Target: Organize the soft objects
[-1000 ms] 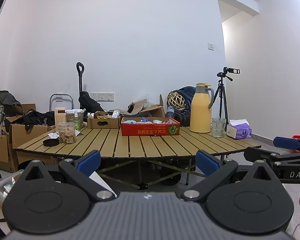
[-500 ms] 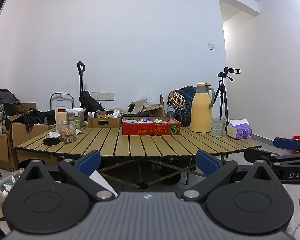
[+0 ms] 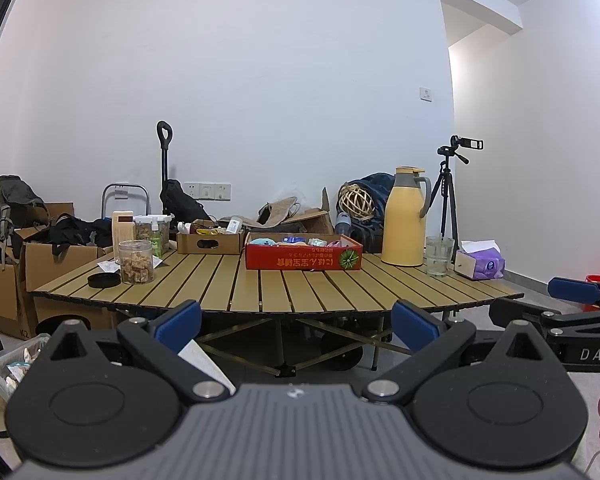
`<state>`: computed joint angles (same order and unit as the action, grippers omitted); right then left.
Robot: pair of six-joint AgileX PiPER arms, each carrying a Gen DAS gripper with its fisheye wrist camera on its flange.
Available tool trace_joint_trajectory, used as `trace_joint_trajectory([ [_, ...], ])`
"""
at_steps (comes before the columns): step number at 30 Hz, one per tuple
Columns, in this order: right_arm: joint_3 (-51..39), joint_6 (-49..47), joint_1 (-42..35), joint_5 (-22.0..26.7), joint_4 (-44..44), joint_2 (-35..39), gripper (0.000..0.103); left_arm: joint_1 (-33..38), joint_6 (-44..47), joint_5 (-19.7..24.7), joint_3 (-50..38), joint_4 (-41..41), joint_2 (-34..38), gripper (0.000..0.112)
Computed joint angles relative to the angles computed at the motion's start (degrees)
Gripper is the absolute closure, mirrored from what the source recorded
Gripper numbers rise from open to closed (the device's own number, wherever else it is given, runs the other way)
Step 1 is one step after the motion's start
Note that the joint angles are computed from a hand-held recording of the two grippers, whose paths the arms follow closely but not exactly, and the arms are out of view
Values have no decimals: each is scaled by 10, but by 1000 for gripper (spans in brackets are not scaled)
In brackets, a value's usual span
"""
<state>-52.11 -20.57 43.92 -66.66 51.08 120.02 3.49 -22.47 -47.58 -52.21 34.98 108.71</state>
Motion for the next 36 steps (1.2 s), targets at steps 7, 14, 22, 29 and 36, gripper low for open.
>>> trace_joint_trajectory([
  [7,2,3,-3,0,-4,-1,0,0,0,0,1,-1,0,9],
  [14,3,4,-4,0,-5,-1,0,-1,0,6,-2,-7,1,9],
  [22,7,7,-6,1,-9,-1,0,-6,5,9,-4,-16,4,9],
  [29,8,8,-7,2,-11,-2,0,-7,10,7,1,-25,1,9],
  [36,7,7,-7,2,-9,-1,0,-10,9,4,0,-29,3,9],
])
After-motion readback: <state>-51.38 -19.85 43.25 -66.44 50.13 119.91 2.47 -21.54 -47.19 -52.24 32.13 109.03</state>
